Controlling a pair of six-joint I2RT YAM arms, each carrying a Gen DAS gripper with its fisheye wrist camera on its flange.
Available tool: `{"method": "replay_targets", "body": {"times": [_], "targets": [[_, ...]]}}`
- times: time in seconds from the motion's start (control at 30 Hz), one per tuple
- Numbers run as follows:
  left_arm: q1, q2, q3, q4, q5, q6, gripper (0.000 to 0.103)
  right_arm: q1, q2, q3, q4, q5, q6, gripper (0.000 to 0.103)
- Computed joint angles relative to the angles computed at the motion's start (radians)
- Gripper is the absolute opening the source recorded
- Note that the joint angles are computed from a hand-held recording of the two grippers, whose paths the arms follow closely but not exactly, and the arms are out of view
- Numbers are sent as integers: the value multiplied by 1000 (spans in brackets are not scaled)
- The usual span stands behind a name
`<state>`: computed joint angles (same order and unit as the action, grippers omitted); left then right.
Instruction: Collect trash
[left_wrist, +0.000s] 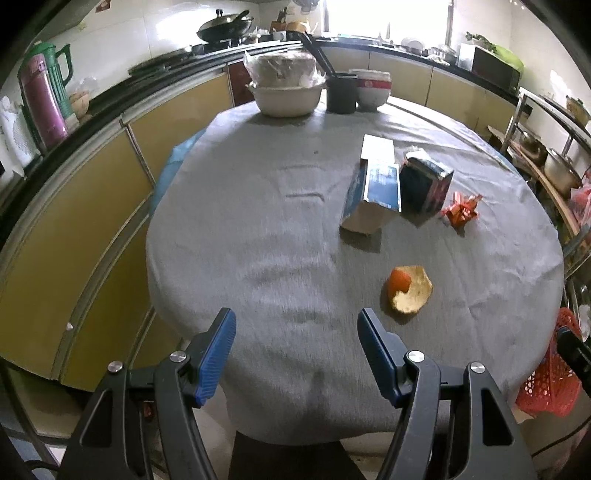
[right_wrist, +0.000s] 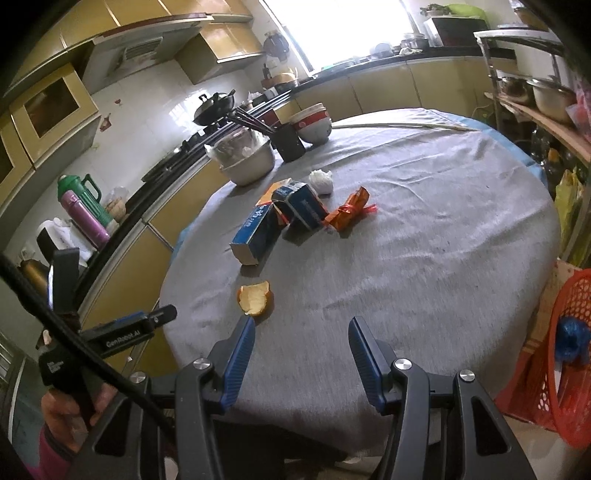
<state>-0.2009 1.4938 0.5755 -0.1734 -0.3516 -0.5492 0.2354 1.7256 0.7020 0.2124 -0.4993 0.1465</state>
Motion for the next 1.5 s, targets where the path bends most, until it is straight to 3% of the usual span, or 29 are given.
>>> {"method": "replay_targets", "body": {"times": [0.37, 0.57, 0.7, 0.9, 1.07, 1.27, 1.33, 1.37, 1.43, 1.5], "targets": [[-20, 43, -19, 36, 15, -27, 69, -35, 31, -43, 39, -25, 20, 57], [11, 102, 64, 44, 39, 30, 69, -20, 75, 21, 21, -12, 4, 57], [46, 160, 155, 60, 59, 73, 69, -1, 132, 137, -18, 20, -17, 57], [93, 338, 339, 91, 157, 99, 73, 27, 305, 449, -129, 58, -28, 57], [120, 517, 507, 36, 242, 86, 73, 42, 429, 659, -206, 81, -4, 57], [147, 597, 574, 65, 262, 96, 73, 85, 541, 843, -294, 102, -56, 57], [161, 606, 573, 87, 282, 107, 62, 100, 583, 911, -327, 77, -96, 59], [169, 610, 574, 90, 291, 117, 49, 108, 597, 935, -338, 79, -117, 61], [178, 604, 560, 117, 289, 146, 46, 129, 624, 980, -354, 102, -162, 73], [207, 582, 526, 146, 336, 166, 45, 143, 650, 1019, -369, 112, -197, 73]]}}
